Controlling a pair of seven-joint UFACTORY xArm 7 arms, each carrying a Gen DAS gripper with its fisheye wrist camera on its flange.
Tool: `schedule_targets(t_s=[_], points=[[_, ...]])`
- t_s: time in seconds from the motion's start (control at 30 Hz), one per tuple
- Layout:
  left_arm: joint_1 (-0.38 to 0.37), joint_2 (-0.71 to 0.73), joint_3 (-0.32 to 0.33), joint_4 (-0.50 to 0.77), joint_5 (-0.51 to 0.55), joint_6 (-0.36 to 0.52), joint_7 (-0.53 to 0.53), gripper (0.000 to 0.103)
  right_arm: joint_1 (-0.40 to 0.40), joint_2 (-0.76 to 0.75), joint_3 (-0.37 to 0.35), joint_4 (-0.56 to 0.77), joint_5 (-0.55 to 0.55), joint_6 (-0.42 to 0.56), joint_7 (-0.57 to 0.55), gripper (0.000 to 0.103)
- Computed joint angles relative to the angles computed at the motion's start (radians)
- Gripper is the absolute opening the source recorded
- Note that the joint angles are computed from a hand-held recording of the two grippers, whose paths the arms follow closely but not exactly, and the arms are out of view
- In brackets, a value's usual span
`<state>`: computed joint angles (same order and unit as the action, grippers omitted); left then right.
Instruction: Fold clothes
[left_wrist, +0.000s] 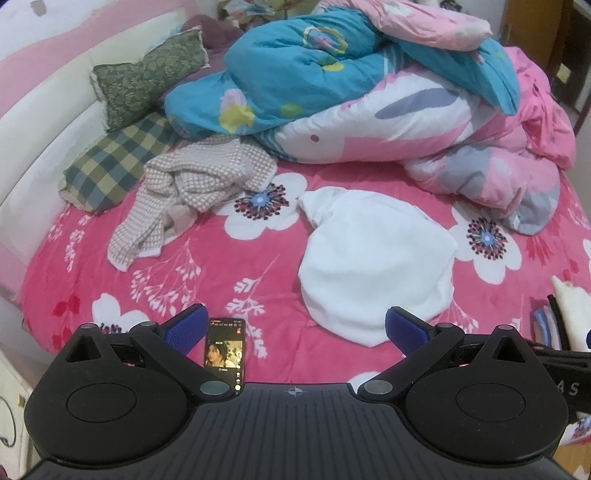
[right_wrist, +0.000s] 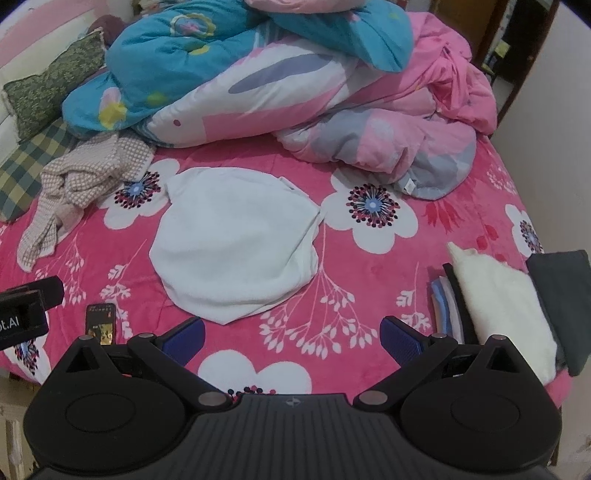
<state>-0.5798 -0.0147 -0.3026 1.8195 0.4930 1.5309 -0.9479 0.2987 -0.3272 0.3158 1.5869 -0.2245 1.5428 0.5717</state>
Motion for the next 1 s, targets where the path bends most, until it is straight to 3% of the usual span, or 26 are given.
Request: schedule_targets(t_s=[0.1,0.3,0.47,0.57,0.63,0.77,0.93,1.0], points=[[0.028,-0.033,0.022,-0.059,-0.039,-0.069,0.050,0.103,-0.007,0.015,0.016,0.013,-0.025,0.014,0.049,0.103],[0.104,-0.123,0.039,-0.255,-0.134,-0.343,0.110,0.103,-0.008,0.004,0.022,-0.006,-0.073,0.013,0.114,0.103],[0.153,-0.135,0.050,-0.353,-0.209,-0.565,0.125,0.103,-0.026,-0.059,-0.017,-0.085,-0.078,-0.071,0.077,0.103],[0.161,-0.116,0.060,-0.374,-0.194,-0.660,0.071,0.103,-0.045,-0.106,-0.072,-0.180,-0.049,-0.220,0.017,0.103],[0.186,-0.062,0.021,-0.316,-0.121,-0.596,0.018,0.103,-0.057,-0.125,-0.117,-0.264,-0.017,-0.364,-0.043,0.103],[0.135,0.065,0.031,-0.183,0.012,-0.434,-0.028,0.103,-0.073,-0.061,-0.198,-0.340,0.088,-0.574,-0.198,0.103],[0.077,0.179,0.104,-0.148,0.108,-0.396,-0.039,0.099,-0.078,0.104,-0.276,-0.411,0.288,-0.853,-0.421,0.103],[0.076,0.210,0.132,-0.174,0.104,-0.459,-0.054,0.096,-0.082,0.202,-0.281,-0.386,0.361,-0.924,-0.506,0.099]])
